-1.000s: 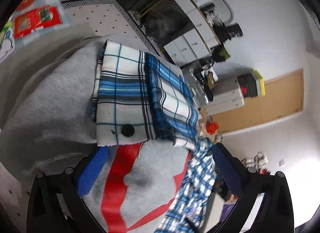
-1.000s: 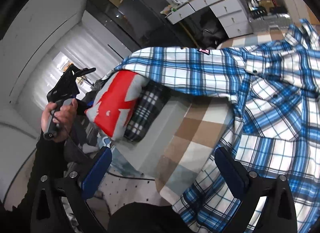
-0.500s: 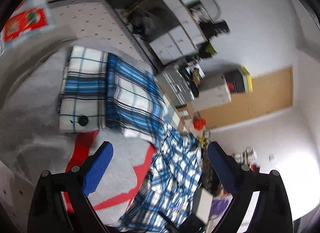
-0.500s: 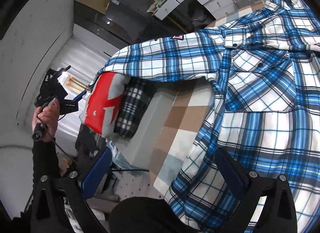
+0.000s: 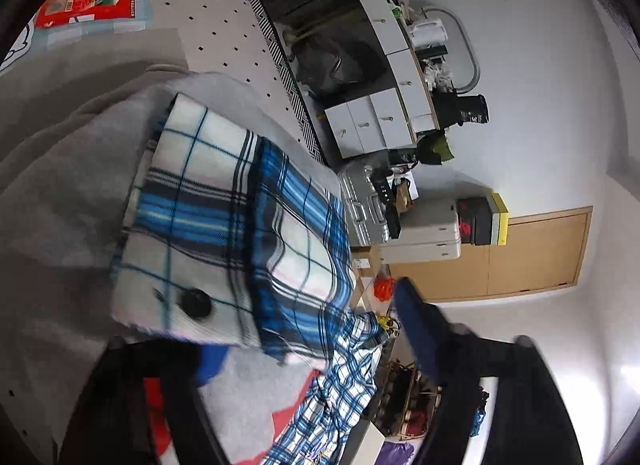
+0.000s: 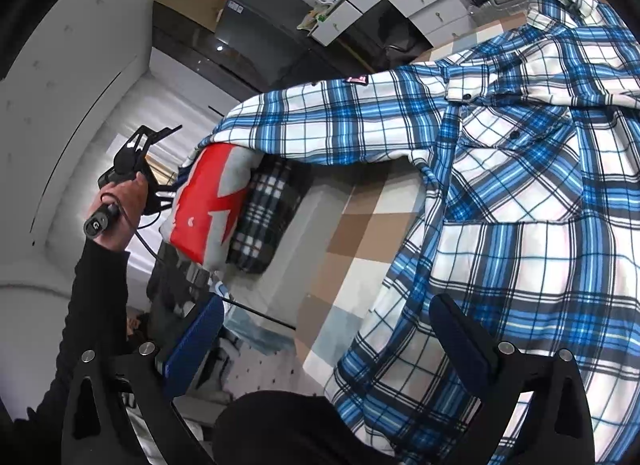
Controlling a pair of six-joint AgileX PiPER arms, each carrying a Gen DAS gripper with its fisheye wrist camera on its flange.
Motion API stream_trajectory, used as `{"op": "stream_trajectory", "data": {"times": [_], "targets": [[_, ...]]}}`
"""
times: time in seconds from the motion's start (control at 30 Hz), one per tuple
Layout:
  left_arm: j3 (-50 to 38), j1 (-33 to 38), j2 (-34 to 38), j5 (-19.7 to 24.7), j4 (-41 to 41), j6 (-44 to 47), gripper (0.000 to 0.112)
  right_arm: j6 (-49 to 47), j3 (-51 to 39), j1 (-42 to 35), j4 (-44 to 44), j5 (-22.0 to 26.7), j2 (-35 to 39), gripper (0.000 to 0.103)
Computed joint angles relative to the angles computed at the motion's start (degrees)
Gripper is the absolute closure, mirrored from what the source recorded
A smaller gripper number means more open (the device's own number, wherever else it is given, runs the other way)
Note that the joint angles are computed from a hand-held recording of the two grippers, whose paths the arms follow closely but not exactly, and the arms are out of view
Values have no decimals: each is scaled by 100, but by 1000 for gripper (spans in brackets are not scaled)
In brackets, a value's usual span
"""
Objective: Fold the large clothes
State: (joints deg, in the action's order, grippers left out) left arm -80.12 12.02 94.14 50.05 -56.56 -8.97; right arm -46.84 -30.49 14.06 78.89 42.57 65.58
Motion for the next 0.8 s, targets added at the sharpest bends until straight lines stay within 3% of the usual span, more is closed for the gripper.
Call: {"op": "stream_trajectory", "data": {"times": [0.07,0.13,0.33,0.53,0.7,0.8], "targets": [[-86,-79,30,-47,209,-125,91,-28,17,53,40,-41,37,0],[-141,-168,37,-168,354,-99,109,-33,46,85,39,-98,26,0],[77,-358,-304,-833,823,-226,111,-57,97,69,45,-128,57,0],[-629,-835,-283,-970,1448,-447,111,-1,91,-361,-38,93,-199,0],[-2293,-1832,138,-511,2718,-1187,111,-1,54,-1187,-440,353,-673,0],[-3482,-2402,631,-113,3087,-1364,111,-123,50,-2323,-482,1091,-813,0]]}}
